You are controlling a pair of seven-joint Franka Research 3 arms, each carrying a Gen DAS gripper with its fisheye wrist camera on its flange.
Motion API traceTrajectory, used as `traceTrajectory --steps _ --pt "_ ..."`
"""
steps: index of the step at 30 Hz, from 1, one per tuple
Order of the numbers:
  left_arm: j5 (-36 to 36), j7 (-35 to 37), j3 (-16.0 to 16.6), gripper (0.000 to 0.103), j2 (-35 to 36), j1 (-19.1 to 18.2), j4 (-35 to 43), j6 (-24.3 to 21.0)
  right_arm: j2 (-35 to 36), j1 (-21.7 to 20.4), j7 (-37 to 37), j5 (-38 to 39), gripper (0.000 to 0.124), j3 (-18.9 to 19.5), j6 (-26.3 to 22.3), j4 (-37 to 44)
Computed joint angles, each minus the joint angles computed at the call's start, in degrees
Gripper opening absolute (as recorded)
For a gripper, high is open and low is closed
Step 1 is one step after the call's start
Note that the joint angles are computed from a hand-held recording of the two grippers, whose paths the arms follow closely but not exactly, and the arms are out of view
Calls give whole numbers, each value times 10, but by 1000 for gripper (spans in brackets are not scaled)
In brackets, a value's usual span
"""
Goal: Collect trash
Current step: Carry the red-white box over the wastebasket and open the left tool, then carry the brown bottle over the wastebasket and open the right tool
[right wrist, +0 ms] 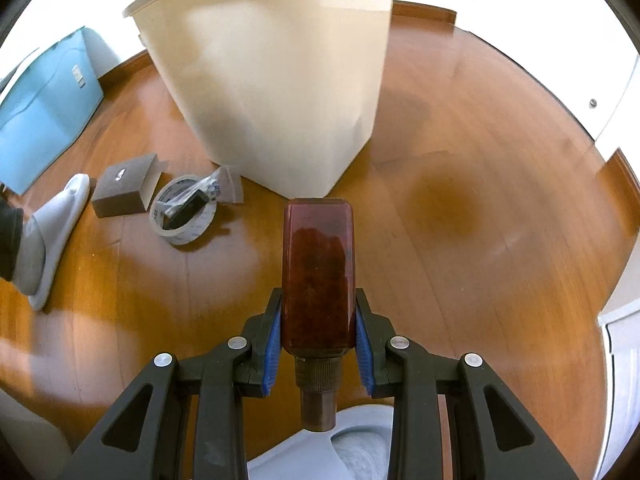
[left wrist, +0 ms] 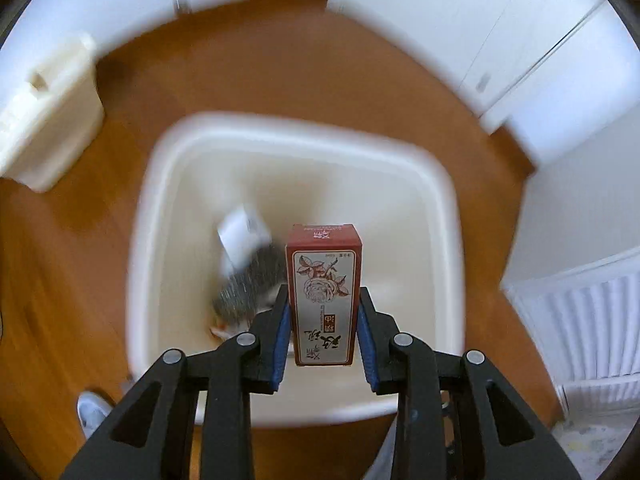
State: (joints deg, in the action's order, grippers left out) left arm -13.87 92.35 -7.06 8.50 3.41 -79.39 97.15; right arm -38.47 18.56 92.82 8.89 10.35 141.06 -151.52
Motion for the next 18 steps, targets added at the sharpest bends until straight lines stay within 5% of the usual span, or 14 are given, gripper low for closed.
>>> traceTrajectory --steps 2,3,8,10,15,18 --pt "12 -37 33 29 44 -36 40 -60 -3 1 0 4 32 -4 -4 -4" --pt "26 -46 41 29 53 -45 32 -55 -6 1 0 4 32 -5 -7 -6" --pt "62 -81 -71 29 42 56 -30 -16 -21 -4 -2 2 32 -7 -17 -13" --pt "70 -75 -77 37 29 60 -42 -7 -26 -8 -3 2 32 -10 -19 -12" --pt "16 -44 -73 39 -63 73 -96 61 -33 -31 0 -7 32 -13 -17 11" --pt "6 -14 -28 42 -167 53 -184 165 -32 -56 -3 -14 32 -26 10 59"
